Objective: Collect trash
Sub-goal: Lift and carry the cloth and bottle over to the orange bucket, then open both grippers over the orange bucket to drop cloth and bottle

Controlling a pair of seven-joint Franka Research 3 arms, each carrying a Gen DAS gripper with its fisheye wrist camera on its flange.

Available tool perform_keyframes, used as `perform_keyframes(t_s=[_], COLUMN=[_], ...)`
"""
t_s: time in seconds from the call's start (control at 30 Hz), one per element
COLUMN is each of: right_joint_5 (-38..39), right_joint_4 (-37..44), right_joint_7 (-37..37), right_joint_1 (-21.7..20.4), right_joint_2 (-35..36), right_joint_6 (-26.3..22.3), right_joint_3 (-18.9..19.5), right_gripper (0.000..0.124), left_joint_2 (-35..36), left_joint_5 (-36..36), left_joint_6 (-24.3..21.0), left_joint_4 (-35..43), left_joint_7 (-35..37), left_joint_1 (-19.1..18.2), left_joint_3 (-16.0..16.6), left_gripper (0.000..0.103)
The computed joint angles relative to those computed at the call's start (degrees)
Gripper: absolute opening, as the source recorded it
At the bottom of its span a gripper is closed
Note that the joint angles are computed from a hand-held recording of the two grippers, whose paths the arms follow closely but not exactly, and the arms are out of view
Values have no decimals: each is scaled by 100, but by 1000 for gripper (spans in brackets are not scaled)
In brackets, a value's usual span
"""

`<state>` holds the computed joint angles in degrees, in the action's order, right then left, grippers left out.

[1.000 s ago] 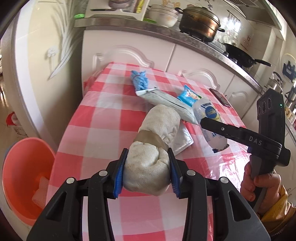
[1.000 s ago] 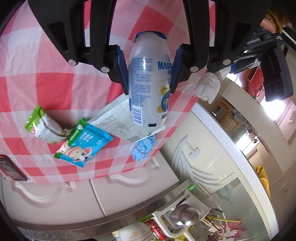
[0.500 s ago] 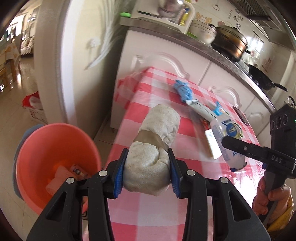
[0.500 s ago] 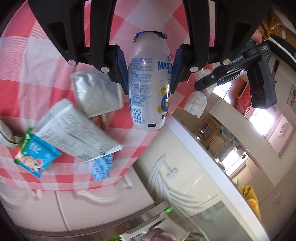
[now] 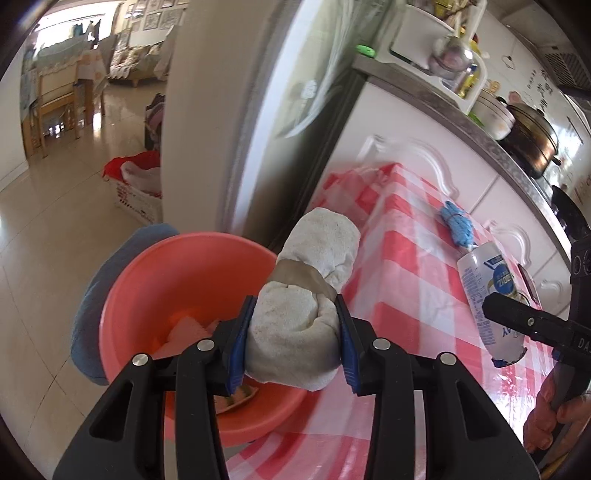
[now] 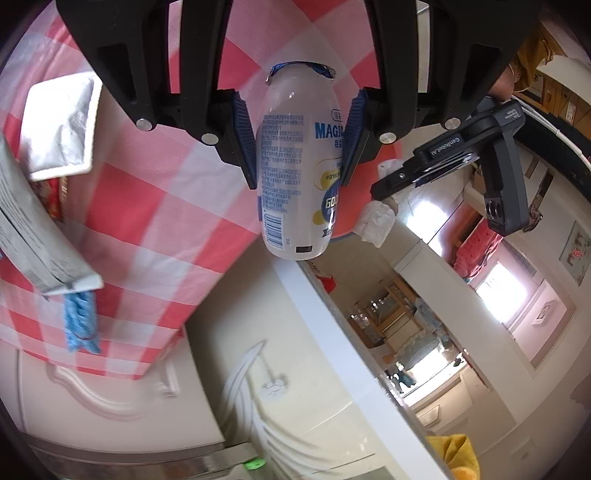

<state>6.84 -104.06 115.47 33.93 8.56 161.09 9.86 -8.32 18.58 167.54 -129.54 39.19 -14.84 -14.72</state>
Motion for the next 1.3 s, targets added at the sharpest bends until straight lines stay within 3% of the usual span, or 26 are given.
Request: perform_keyframes(t_s=[0.53, 0.87, 1.17, 1.3], right_joint_5=[11, -52, -149, -167], right_joint_4=[2347, 3309, 3301, 3099], right_joint_7=[-741, -795, -622, -465], right_joint_1=[443, 676, 779, 777], right_joint_2=[1626, 2301, 2339, 2230], right_joint_6=[-1330, -1961, -1921, -1729], right_joint_3=[-15, -159, -265, -289], right_gripper=[44, 44, 57, 64], left_joint_2=[-91, 49, 157, 144], left_joint_5=[-113, -415, -752, -681], left_joint_6=[-125, -254, -358, -348], left_joint_4=[-446, -508, -550, -547], left_joint_7=[-350, -178, 46, 12], left_joint_1=[235, 195, 147, 182], left_joint_3=[131, 210, 258, 223], left_gripper=[43, 44, 47, 64])
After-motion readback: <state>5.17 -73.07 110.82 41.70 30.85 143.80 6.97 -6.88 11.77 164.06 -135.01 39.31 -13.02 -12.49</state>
